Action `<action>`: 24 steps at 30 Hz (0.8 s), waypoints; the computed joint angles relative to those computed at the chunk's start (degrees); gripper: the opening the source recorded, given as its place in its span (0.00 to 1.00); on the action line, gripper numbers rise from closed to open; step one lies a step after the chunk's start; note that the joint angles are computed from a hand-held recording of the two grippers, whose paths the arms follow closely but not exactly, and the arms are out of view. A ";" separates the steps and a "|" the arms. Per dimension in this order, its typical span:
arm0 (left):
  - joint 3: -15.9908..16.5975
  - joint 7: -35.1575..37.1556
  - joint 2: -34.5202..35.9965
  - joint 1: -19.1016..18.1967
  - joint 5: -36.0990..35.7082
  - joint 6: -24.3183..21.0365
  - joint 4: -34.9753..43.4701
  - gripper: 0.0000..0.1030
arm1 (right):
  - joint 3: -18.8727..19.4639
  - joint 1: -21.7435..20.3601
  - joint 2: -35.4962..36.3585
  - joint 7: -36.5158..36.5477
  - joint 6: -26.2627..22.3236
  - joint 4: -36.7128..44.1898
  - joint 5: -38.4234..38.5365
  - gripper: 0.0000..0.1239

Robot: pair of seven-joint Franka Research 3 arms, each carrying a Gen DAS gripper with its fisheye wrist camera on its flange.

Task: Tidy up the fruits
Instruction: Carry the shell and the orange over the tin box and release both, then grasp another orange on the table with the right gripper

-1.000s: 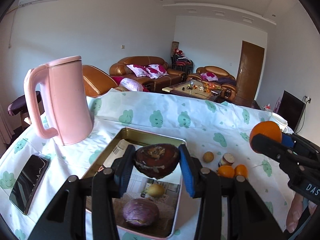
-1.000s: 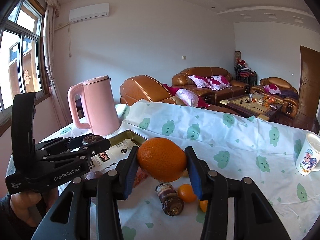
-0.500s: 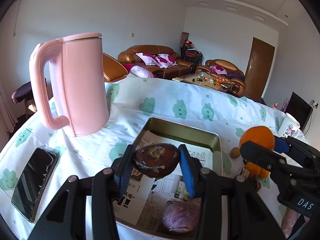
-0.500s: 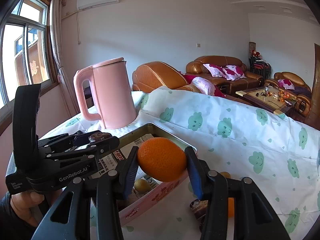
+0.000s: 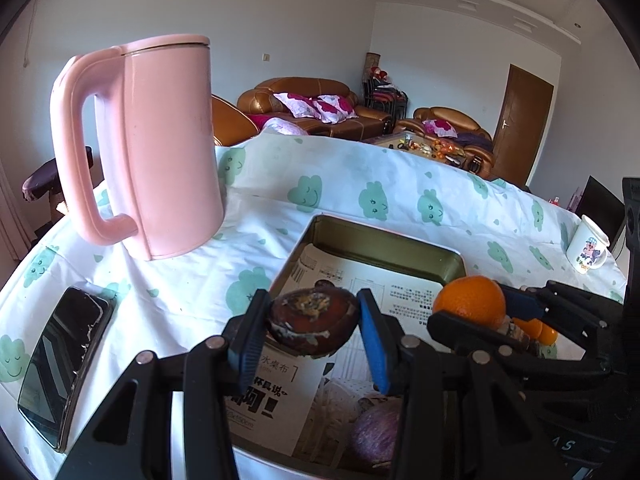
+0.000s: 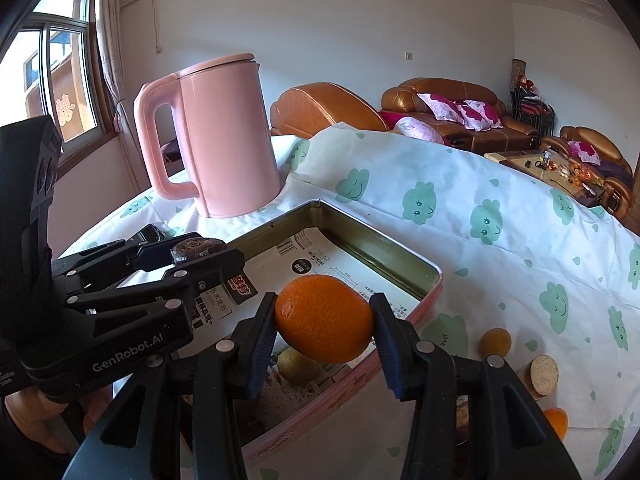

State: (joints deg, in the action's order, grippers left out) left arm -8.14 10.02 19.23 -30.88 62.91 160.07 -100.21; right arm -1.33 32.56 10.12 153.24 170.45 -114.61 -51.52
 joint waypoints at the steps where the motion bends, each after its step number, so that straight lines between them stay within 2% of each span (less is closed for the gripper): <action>1: -0.03 0.12 0.07 0.07 -0.15 0.04 -0.06 0.44 | 0.30 -0.12 0.25 -0.81 -0.21 0.12 0.71 0.39; 11: 0.18 0.89 0.41 -0.05 -0.82 -0.50 -0.39 0.44 | -0.55 1.14 1.53 -2.73 -0.31 0.42 3.10 0.39; 15: 0.29 0.05 -0.20 -0.40 0.45 -1.67 -0.82 0.44 | 0.11 0.77 1.44 -5.96 0.06 0.04 6.65 0.40; 18: 0.09 -1.19 -0.96 -0.23 1.34 -2.01 -1.66 0.49 | 0.12 1.01 1.05 -7.96 0.54 -0.60 8.60 0.40; 21: -0.15 -3.67 -2.45 0.40 1.89 -1.21 -3.38 0.68 | -1.78 2.35 -0.79 -3.49 1.81 -2.19 4.27 0.46; 23: 0.13 -7.63 -3.66 0.21 5.16 -0.38 -4.30 0.86 | -1.95 1.74 -2.80 -0.83 3.61 -4.06 1.91 0.51; 24: 0.06 -9.53 -4.12 0.00 7.13 -0.57 -4.45 0.90 | -2.38 1.68 -3.97 2.63 3.86 -4.75 -1.41 0.53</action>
